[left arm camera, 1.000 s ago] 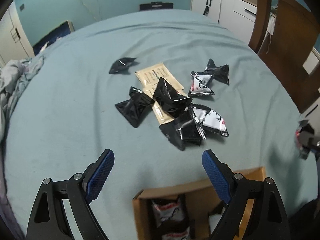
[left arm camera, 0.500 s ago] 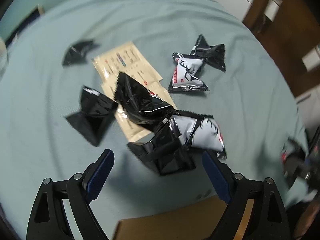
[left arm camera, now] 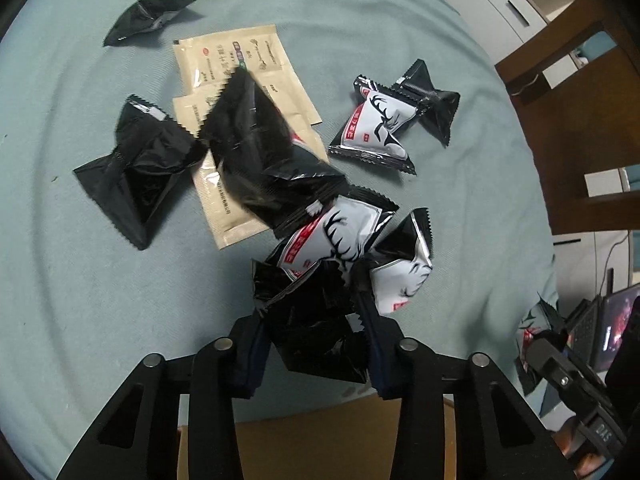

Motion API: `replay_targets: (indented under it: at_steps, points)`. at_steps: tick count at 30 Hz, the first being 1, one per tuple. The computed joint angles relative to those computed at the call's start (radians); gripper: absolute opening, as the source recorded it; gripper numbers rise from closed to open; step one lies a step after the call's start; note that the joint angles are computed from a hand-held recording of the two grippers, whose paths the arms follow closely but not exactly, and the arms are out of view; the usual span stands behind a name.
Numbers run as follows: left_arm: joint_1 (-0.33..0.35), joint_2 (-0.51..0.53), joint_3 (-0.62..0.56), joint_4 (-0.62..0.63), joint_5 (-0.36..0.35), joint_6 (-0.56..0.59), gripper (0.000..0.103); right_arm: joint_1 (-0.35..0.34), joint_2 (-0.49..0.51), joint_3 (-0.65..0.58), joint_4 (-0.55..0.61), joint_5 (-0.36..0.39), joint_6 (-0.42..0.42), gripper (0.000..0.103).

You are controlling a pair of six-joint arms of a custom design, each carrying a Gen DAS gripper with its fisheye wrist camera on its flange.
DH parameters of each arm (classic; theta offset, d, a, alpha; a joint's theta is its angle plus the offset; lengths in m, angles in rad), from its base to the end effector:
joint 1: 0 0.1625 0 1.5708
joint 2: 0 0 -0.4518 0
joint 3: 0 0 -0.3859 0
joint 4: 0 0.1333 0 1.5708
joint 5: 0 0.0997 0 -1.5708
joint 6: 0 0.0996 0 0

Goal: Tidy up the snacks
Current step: 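Lower both held packets into the cardboard box and open both grippers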

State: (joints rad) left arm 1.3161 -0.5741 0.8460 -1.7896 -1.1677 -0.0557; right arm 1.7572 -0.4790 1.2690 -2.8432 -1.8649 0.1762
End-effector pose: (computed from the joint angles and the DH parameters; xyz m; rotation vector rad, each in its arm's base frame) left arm -0.0463 -0.8619 0.2074 0.2865 2.7203 -0.0146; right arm 0.2518 -0.7718 0.0584 -0.0891 -2.8444 0.7641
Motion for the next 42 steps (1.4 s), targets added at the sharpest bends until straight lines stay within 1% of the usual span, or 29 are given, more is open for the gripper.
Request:
replay_targets:
  at_steps: [3,7,11,13,17,20,22,24,27,28,29,30,31,32,34,37,40,41,42]
  points:
    - [-0.009,-0.043,0.051,-0.031,0.014,0.008,0.036,0.006,-0.005,0.014,-0.022,-0.014,-0.006,0.036]
    - [-0.047,-0.1,0.151,-0.13,0.067,0.044,0.036,0.011,-0.017,0.038,-0.053,-0.027,-0.016,0.036]
    - [-0.094,-0.222,0.344,-0.283,0.135,0.121,0.036,0.021,-0.035,0.074,-0.095,-0.039,-0.03,0.036]
    - [-0.115,-0.294,0.446,-0.343,0.135,0.177,0.036,0.023,-0.045,0.094,-0.108,-0.033,-0.042,0.036]
    - [-0.139,-0.405,0.606,-0.436,0.149,0.25,0.036,0.025,-0.062,0.132,-0.118,-0.013,-0.054,0.036]
    - [-0.142,-0.452,0.674,-0.457,0.129,0.274,0.036,0.028,-0.07,0.15,-0.128,-0.001,-0.052,0.036]
    - [-0.144,-0.464,0.703,-0.461,0.11,0.3,0.036,0.033,-0.072,0.157,-0.14,0.004,-0.058,0.036]
    - [-0.151,-0.466,0.731,-0.476,0.124,0.326,0.036,0.037,-0.072,0.163,-0.152,0.005,-0.07,0.036]
    - [-0.15,-0.462,0.747,-0.465,0.127,0.328,0.04,0.046,-0.075,0.181,-0.182,-0.002,-0.094,0.036]
    - [-0.151,-0.46,0.755,-0.474,0.136,0.326,0.042,0.049,-0.079,0.191,-0.195,-0.006,-0.106,0.036]
    - [-0.154,-0.456,0.764,-0.486,0.16,0.33,0.053,0.054,-0.082,0.203,-0.21,-0.011,-0.122,0.036]
    - [-0.158,-0.456,0.773,-0.503,0.181,0.337,0.061,0.057,-0.085,0.212,-0.222,-0.013,-0.132,0.036]
    - [-0.161,-0.456,0.784,-0.53,0.204,0.347,0.075,0.059,-0.088,0.225,-0.238,-0.01,-0.145,0.036]
    - [-0.164,-0.456,0.796,-0.577,0.232,0.359,0.083,0.06,-0.089,0.232,-0.246,-0.006,-0.152,0.036]
    - [-0.164,-0.457,0.799,-0.615,0.25,0.357,0.084,0.059,-0.088,0.24,-0.243,0.001,-0.159,0.036]
    - [-0.154,-0.451,0.78,-0.639,0.282,0.315,0.084,0.063,-0.076,0.224,-0.204,-0.007,-0.168,0.036]
    - [-0.148,-0.441,0.776,-0.698,0.35,0.299,0.084,0.075,-0.061,0.196,-0.171,-0.007,-0.206,0.036]
    - [-0.146,-0.437,0.776,-0.724,0.379,0.302,0.084,0.078,-0.057,0.189,-0.161,0.006,-0.224,0.036]
    - [-0.144,-0.435,0.773,-0.733,0.391,0.3,0.084,0.08,-0.054,0.183,-0.153,0.019,-0.24,0.036]
